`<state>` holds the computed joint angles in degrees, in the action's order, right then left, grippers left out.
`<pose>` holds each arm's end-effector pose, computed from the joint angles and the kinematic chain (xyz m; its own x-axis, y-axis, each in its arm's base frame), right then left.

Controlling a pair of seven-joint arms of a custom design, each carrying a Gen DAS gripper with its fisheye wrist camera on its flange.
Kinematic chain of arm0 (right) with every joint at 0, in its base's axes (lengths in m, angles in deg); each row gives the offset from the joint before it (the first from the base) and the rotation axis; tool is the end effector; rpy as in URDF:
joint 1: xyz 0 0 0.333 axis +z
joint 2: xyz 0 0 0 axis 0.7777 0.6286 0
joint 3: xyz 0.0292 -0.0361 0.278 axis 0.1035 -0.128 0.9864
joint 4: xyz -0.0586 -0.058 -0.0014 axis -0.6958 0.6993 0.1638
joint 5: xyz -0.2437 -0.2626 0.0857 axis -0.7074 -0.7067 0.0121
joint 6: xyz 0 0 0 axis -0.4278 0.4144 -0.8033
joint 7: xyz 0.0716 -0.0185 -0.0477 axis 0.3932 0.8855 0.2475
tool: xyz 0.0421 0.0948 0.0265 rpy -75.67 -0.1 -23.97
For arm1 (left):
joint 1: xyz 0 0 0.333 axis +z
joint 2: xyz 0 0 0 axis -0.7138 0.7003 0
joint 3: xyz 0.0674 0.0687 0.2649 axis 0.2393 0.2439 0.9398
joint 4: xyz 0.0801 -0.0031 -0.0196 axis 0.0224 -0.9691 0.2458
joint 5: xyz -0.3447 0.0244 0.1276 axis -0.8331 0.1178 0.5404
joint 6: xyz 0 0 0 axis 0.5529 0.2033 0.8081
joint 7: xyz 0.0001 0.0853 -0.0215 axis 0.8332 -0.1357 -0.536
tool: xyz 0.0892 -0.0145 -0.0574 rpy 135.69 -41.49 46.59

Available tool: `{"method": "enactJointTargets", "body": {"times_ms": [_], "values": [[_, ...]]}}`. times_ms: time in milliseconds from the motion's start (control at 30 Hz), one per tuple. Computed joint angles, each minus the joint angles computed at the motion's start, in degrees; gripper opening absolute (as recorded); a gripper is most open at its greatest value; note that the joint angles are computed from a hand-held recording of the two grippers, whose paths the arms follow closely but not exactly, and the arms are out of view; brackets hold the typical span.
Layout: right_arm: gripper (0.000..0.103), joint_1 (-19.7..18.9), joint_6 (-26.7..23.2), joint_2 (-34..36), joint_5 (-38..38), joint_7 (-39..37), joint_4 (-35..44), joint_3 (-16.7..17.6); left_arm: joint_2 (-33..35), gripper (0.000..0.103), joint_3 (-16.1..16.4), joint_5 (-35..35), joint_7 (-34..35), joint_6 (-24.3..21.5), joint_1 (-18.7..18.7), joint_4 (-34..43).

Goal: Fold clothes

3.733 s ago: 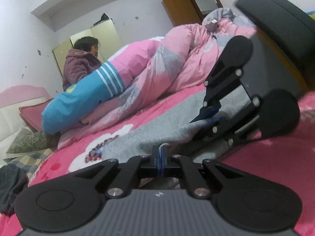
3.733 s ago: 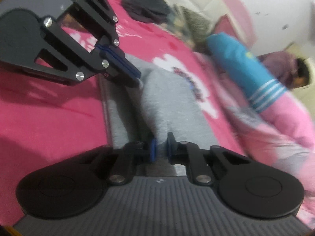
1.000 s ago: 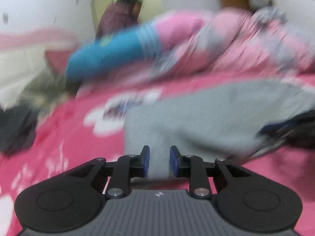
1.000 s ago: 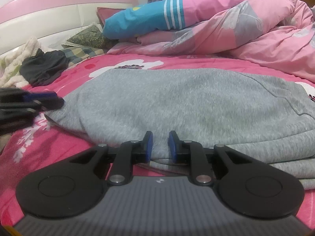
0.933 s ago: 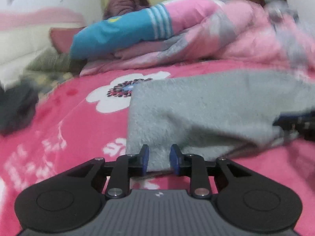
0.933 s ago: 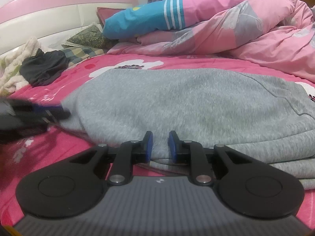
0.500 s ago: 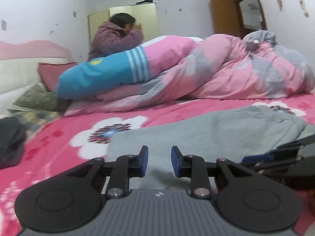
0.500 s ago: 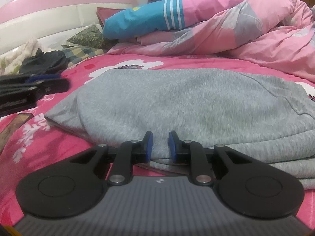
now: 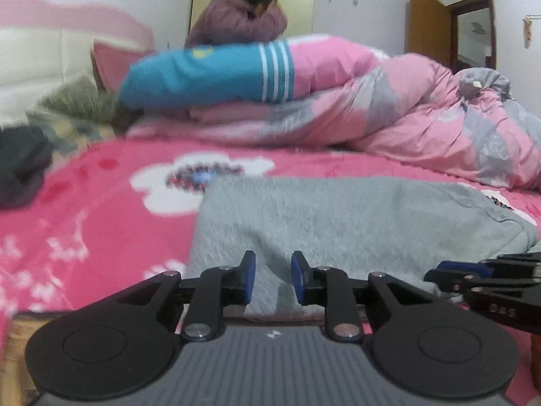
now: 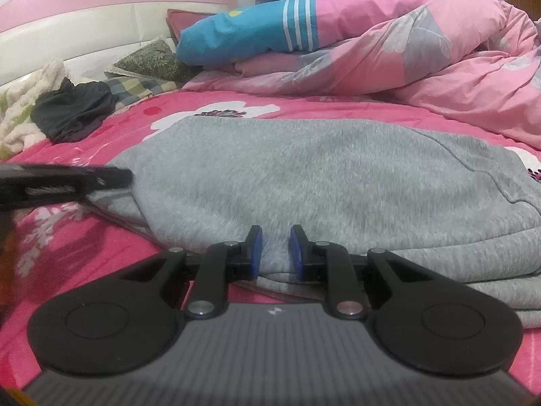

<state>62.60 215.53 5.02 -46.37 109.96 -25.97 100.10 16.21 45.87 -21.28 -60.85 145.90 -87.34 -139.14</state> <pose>0.5646 0.2451 0.4497 0.3980 -0.9141 -0.0779 -0.4723 -0.1314 -0.8716 0.5413 -0.4981 0.4662 -0.0898 -0.9956 0.0277 -0.4225 0.0129 -0.9063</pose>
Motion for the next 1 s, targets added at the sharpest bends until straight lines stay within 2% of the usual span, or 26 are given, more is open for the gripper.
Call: {"method": "enactJointTargets", "body": {"times_ms": [67,200,333,433,500,633,800,933,1000], "values": [[0.017,-0.02,0.03,0.04,-0.05,0.03,0.04,0.01,-2.56,0.027,1.36,4.3,-2.85,-0.49,-1.7,-2.76],[0.017,0.91,0.2,0.05,-0.15,0.16,0.04,-0.97,-0.97,0.034,-0.34,5.31,-0.97,4.46,0.63,0.01],[0.017,4.95,0.33,-0.13,0.03,0.36,-0.02,-5.07,6.15,0.039,-2.43,-4.41,9.43,5.05,2.96,8.99],[0.017,4.8,0.34,-0.06,-0.05,0.36,0.03,-4.94,9.01,0.042,-3.1,-10.81,14.8,3.04,3.51,11.46],[0.017,4.81,0.37,-0.02,-0.08,0.37,0.04,-4.96,7.91,0.043,-1.12,-10.95,12.06,6.74,3.27,8.35],[0.017,4.6,0.35,0.04,-0.19,0.36,0.13,-4.83,6.82,0.047,0.82,-13.27,10.43,11.74,3.49,5.61],[0.017,4.83,0.49,0.19,-0.19,0.38,0.22,-5.03,6.7,0.058,2.17,-13.54,11.91,11.6,2.18,5.38],[0.017,4.84,0.34,0.18,-0.09,0.58,0.32,-4.95,7.2,0.06,2.33,-14.21,12.68,11.45,1.97,6.06],[0.018,6.49,0.28,0.13,0.05,0.61,0.37,-6.66,7.19,0.06,2.41,-14.44,12.8,11.62,1.97,6.0]]}}
